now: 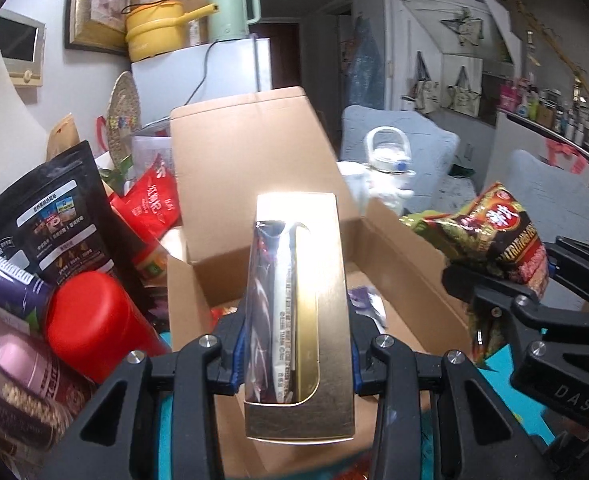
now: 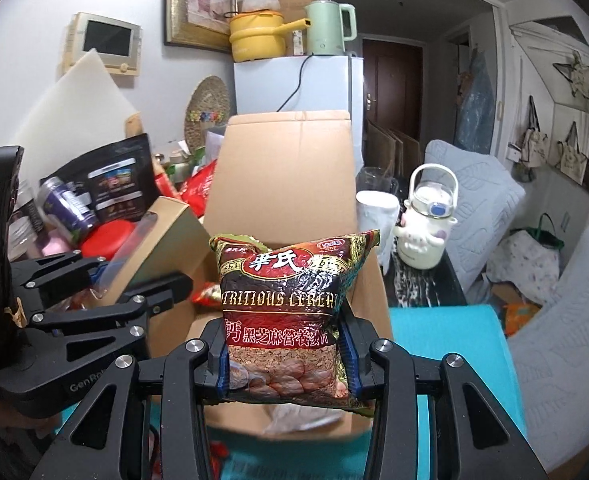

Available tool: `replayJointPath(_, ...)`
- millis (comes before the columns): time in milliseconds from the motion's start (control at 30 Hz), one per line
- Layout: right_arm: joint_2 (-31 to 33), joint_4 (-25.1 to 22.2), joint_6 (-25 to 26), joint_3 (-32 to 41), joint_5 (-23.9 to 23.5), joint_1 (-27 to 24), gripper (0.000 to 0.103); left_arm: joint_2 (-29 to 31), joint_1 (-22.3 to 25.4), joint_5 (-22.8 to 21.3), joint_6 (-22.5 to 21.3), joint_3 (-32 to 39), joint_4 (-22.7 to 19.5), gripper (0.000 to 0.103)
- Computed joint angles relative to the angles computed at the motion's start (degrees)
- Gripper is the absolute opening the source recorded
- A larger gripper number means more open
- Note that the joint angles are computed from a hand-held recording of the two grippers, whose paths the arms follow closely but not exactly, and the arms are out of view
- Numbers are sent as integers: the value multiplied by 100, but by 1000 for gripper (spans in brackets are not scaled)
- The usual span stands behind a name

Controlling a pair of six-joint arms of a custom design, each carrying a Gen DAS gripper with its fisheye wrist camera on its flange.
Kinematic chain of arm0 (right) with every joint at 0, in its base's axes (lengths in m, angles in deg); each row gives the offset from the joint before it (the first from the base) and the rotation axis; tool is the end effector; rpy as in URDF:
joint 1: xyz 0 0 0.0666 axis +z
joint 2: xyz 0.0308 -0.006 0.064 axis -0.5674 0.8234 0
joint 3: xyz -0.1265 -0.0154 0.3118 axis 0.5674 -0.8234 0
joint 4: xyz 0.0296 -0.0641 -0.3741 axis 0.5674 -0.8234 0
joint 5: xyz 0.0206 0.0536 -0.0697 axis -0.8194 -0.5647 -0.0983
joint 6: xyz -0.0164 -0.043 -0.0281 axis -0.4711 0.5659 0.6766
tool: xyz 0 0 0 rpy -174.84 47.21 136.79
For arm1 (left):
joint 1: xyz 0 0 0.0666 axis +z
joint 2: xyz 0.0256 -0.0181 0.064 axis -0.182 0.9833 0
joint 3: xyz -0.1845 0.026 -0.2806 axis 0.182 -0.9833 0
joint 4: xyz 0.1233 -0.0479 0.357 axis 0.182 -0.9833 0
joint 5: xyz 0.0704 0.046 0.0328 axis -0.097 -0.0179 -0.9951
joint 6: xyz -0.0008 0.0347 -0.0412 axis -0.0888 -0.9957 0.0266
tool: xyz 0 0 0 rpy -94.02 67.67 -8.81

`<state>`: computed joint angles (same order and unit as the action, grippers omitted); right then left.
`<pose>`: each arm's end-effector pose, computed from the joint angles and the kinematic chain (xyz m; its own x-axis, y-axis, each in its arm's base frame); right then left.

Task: Organize snacks
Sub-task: 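Carry the gold box and cereal bag with both tools over the box, then open both tools to drop the gold box and cereal bag into the box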

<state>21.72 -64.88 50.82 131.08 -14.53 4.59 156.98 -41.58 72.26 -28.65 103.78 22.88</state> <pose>0.3761 0.2810 0.5079 -0.5388 0.0500 -0.8409 0.0355 0.9987 0.0366 0.4428 -0.2660 0.5172 -0.4952 0.3174 -0.8088 0.4988 0.8660 0.0344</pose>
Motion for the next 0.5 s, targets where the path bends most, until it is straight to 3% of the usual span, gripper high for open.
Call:
replayJointPath(300,531,71,-41,312,-814,-583,41,879,149,-305,32,742,-130,37)
replayJointPath(500,930,-222,-11,634,-1120,-788,41,1296,149,-403,-30,1065,-433,37)
